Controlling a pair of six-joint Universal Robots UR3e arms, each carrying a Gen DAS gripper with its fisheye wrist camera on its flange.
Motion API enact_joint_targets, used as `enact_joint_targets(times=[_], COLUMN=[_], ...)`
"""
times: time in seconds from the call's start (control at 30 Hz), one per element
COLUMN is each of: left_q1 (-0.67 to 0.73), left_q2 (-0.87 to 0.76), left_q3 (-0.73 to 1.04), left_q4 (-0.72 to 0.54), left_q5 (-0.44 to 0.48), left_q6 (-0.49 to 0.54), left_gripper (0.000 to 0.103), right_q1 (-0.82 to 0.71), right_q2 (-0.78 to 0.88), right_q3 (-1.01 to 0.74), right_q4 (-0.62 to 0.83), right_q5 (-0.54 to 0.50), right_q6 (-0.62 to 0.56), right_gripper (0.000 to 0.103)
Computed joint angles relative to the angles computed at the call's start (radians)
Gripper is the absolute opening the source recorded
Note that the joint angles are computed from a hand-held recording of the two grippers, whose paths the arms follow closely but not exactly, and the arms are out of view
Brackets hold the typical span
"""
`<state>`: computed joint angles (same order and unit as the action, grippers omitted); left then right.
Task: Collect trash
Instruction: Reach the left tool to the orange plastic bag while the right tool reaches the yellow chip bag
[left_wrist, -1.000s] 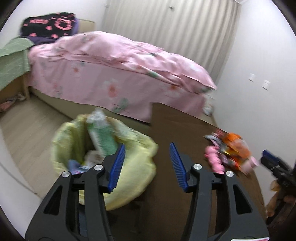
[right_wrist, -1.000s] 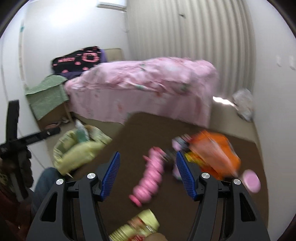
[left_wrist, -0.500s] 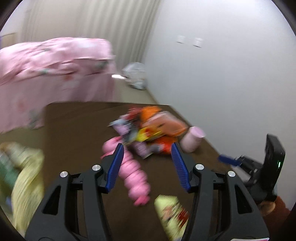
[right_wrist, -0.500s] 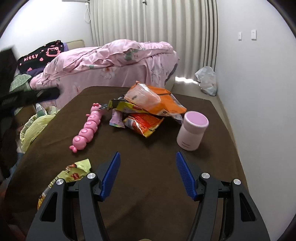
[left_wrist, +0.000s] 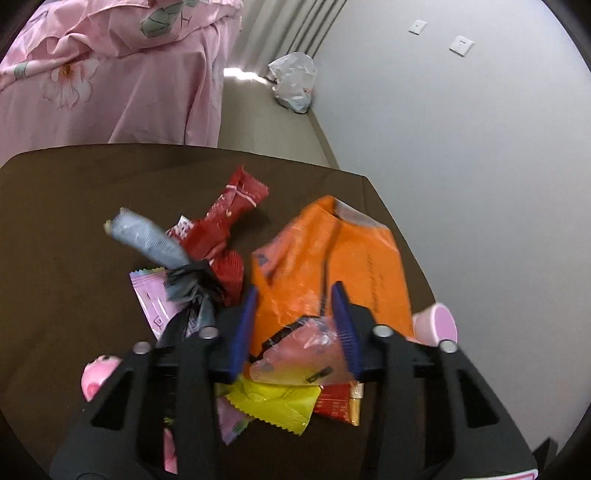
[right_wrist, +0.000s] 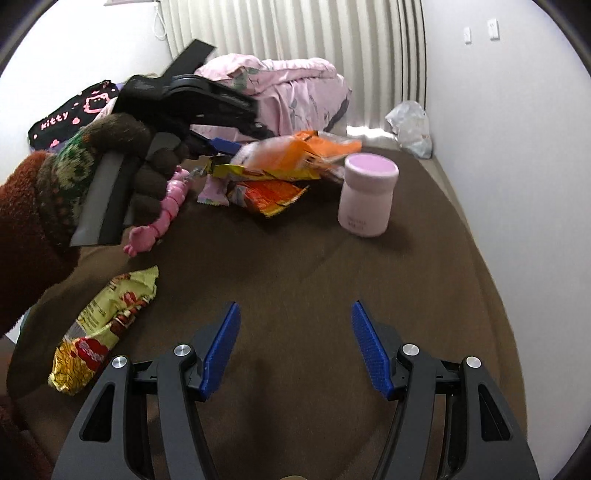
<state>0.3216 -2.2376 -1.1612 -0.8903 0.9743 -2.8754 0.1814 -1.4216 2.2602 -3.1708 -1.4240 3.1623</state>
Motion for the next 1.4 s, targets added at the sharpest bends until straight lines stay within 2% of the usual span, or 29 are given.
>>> enact_joint_targets(times=[0.03,0.1,0.13,0.3,0.4,0.57,0.73,0.8,0.87,0.93,1.07,1.13,1.2,1.3,1.4], left_q1=[0.006,0.028,0.056,0.202,0.319,0.507,0.669,0.715,0.756,0.778,0.775,0.752,0.716,0.612,0.541], left_q2=[0.034,0.100,0.143,0.363,0.518,0.709,0.796,0.806,0.829,0.851,0.878,0.870,0.871,0.860,0.838], left_q3=[-0.055,-0.147,-0.203,-0.449,-0.586,-0.760,-0.831,-0.835,-0.856,-0.867,-0.872,-0.865,-0.885,-0.951,-0.990], left_q4=[0.037,0.072,0.072,0.055,-0.041,-0.109,-0.223,-0.290,-0.344,-0.391,-0.496,-0.526,-0.479,-0.226,-0.041], left_q5=[0.017,0.032,0.007,-0.102,-0.143,-0.172,-0.178,-0.187,-0.200,-0.217,-0.260,-0.277,-0.271,-0.211,-0.146], left_q6=[0.018,0.052,0.074,0.186,0.298,0.442,0.546,0.574,0.616,0.666,0.771,0.795,0.775,0.646,0.558], left_gripper=[0.014,0.008,0.006,0.003,0.003,0.003,0.004,0.010,0.028,0.036,0.049,0.050,0.054,0.059,0.059], right_q1=[-0.010,-0.034,-0.038,-0.005,0.031,0.097,0.151,0.222,0.318,0.387,0.383,0.367,0.337,0.300,0.245], right_q2=[0.001,0.002,0.003,0.016,0.008,-0.019,-0.001,0.038,0.088,0.116,0.073,0.050,0.012,-0.033,-0.057], right_q3=[0.001,0.008,0.007,-0.023,-0.051,-0.093,-0.171,-0.234,-0.320,-0.354,-0.306,-0.270,-0.218,-0.153,-0.114], right_q4=[0.002,-0.007,-0.009,0.008,0.033,0.065,0.148,0.201,0.276,0.294,0.311,0.323,0.318,0.300,0.294], right_q5=[0.016,0.061,0.072,0.062,0.050,0.024,0.170,0.166,0.074,-0.032,-0.152,-0.219,-0.241,-0.279,-0.215], right_q6=[0.004,0.018,0.025,0.037,0.029,0.018,0.080,0.055,0.015,-0.024,-0.024,-0.016,-0.009,0.005,0.009], right_gripper=[0.059,0.059,0.059,0.059,0.059,0.059,0.059,0.059,0.059,0.059,0.059,0.059,0.059,0.059,0.059])
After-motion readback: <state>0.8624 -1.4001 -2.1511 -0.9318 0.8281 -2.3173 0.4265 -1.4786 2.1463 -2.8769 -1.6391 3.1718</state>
